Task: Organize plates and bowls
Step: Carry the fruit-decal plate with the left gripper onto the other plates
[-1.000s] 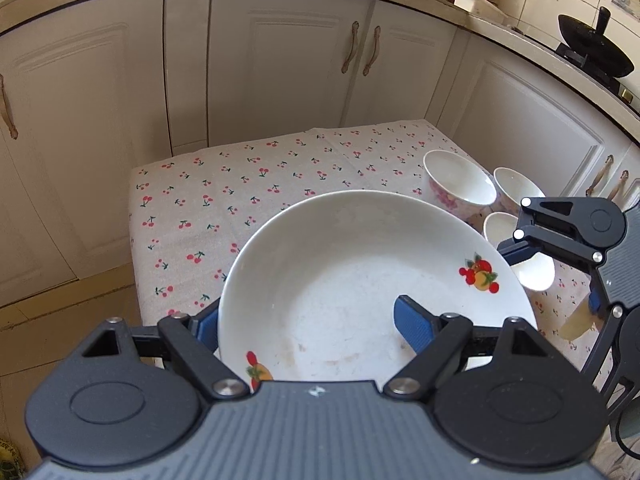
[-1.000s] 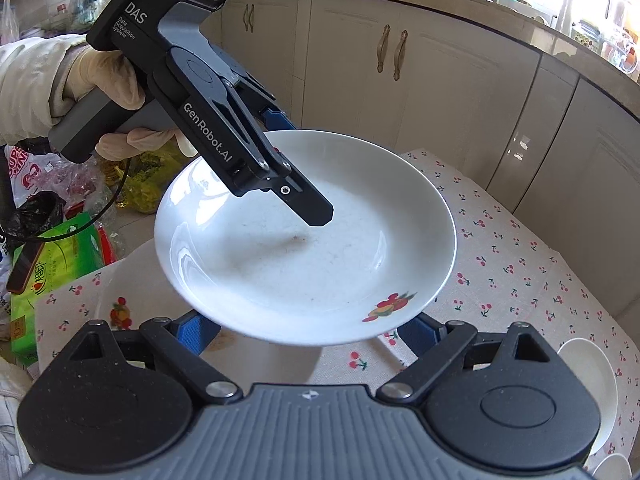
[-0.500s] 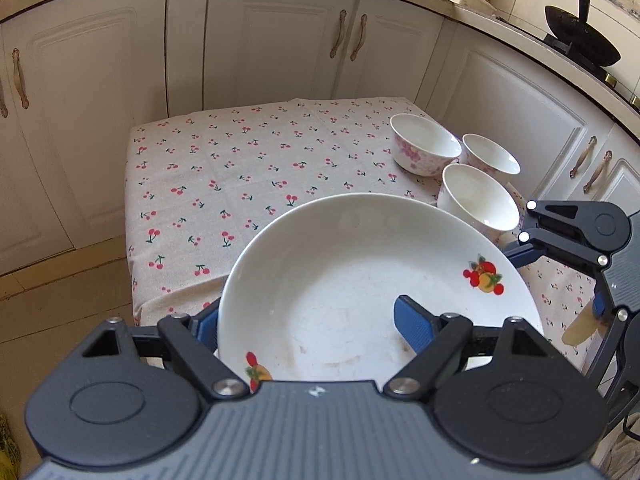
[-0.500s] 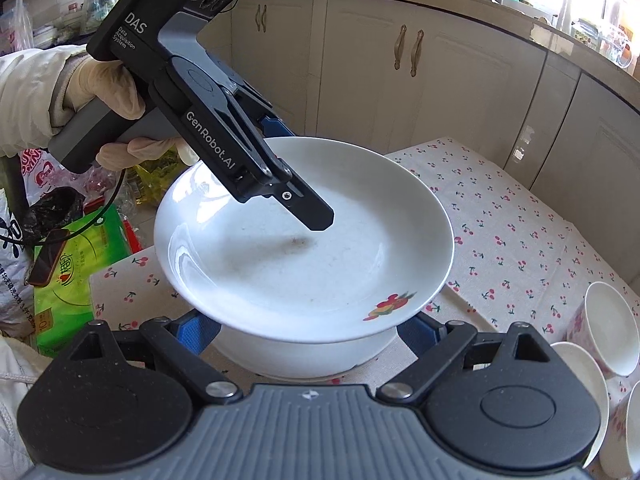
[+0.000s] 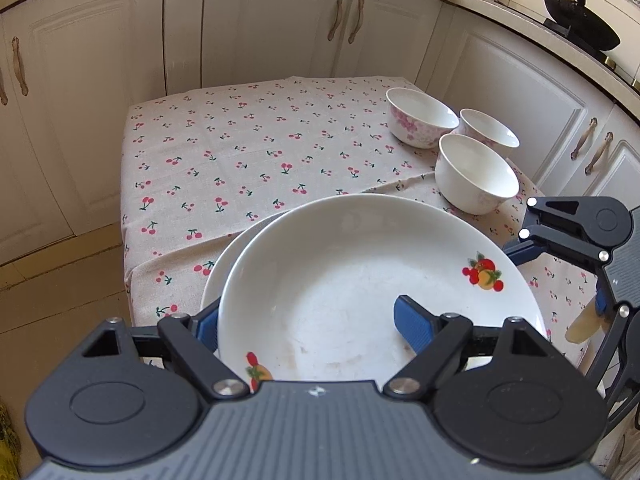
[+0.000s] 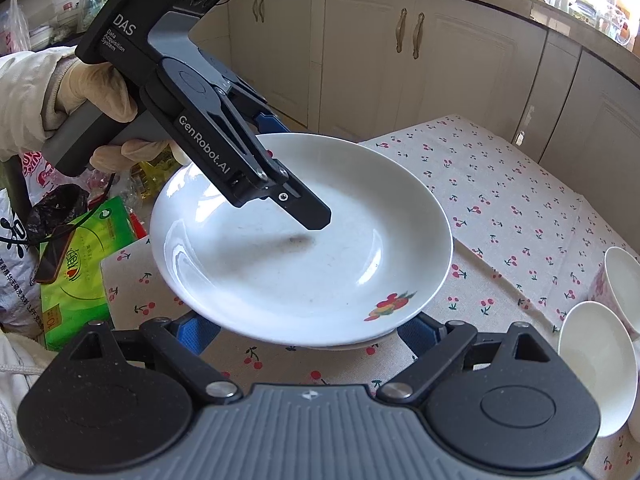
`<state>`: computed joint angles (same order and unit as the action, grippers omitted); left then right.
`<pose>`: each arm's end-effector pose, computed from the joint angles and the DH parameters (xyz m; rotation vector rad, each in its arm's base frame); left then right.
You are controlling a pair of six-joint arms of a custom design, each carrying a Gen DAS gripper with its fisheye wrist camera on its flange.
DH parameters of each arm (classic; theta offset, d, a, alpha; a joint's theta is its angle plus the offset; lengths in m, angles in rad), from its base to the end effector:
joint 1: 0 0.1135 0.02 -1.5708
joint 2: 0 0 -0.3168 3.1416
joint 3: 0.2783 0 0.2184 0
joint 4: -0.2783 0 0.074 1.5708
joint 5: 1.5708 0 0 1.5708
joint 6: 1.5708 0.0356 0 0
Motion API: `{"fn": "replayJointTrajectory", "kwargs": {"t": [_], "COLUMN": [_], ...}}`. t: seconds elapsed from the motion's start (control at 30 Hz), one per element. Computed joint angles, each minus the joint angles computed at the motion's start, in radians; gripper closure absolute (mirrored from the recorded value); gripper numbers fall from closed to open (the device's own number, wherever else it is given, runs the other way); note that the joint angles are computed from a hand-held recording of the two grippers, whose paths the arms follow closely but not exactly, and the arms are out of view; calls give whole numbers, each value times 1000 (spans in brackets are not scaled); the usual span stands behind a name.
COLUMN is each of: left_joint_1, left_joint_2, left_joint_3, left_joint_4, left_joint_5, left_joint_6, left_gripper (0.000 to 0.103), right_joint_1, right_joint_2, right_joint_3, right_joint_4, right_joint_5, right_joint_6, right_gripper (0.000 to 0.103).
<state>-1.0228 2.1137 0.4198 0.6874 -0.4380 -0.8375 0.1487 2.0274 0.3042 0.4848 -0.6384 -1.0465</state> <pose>0.1558 -0.2262 0.0792 0.0694 2.4565 -0.2437 0.2150 0.0537 0.0842 -1.5310 2.0015 0.5660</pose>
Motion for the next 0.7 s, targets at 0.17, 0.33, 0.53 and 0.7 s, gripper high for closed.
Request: {"fn": "replayJointTrajectory", "kwargs": {"t": [0.17, 0.33, 0.53, 0.7], "left_joint_1": [10, 26, 41, 54], "left_joint_2": [18, 32, 43, 53], "left_joint_3": [13, 14, 30, 41], "left_joint_4": [-8, 5, -10, -17], "left_joint_5": [28, 53, 84, 103], "left_joint_6": [7, 9, 21, 33], "left_gripper": [18, 18, 18, 18], "right_joint_1": [4, 3, 2, -7], "right_joint_2": [12, 22, 26, 25], "right_joint_3": [-4, 0, 5, 10], "right_joint_4": [5, 0, -12, -25], "right_joint_5": [15, 19, 26, 27], "right_joint_6": [2, 7, 10, 10], "right_gripper": [7, 7, 7, 7]}}
